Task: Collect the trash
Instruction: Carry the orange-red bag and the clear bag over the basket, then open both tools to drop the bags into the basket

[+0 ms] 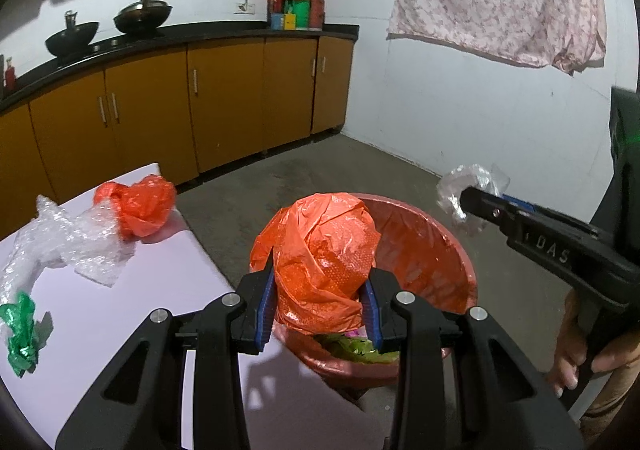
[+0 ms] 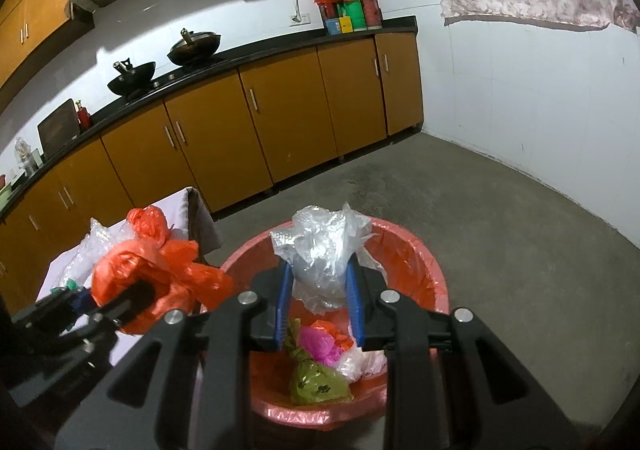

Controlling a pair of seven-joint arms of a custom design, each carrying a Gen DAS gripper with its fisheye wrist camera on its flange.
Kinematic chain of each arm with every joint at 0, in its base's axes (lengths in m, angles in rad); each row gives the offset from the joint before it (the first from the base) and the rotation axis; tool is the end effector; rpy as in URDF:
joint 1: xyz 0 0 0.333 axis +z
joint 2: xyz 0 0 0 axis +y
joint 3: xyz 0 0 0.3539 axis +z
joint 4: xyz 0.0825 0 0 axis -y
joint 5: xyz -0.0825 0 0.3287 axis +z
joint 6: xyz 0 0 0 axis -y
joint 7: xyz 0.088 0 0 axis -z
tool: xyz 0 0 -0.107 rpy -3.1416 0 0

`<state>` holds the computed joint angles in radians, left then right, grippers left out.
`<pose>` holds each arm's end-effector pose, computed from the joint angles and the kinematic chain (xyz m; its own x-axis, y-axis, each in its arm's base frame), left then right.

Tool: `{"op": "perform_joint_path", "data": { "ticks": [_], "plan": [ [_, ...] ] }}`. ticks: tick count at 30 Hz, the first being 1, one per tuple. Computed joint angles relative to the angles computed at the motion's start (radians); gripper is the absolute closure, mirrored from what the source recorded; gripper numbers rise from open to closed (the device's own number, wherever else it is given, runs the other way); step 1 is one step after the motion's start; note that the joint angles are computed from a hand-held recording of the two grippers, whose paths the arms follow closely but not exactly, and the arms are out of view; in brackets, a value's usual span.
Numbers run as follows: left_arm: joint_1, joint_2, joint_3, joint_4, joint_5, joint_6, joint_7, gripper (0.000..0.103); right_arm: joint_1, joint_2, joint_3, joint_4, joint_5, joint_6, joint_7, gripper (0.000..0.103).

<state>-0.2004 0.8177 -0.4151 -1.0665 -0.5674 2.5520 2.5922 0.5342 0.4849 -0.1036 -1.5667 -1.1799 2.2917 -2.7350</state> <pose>0.7139 -0.3215 0.4859 -0.8736 -0.4817 0.0699 -0.3196 0.4594 -0.8287 0.6248 0.2800 0.4604 -0.6221 -0.7590 -0.1919 -0.3100 0.4639 -0.8299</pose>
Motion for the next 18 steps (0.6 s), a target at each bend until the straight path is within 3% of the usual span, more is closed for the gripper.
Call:
{"op": "perform_joint_path", "data": {
  "ticks": [15,18],
  "plan": [
    [-0.070,0.090,0.032,0.146,0.088,-0.070,-0.079,0.066,-0.035,0.004,-0.015,-0.006,-0.009,0.056,0.009,0.078],
    [-0.079,0.098,0.036,0.157,0.099,-0.074,-0.093,0.064,-0.043,0.007,-0.019,-0.007,-0.013,0.078,0.015,0.074]
  ]
}}
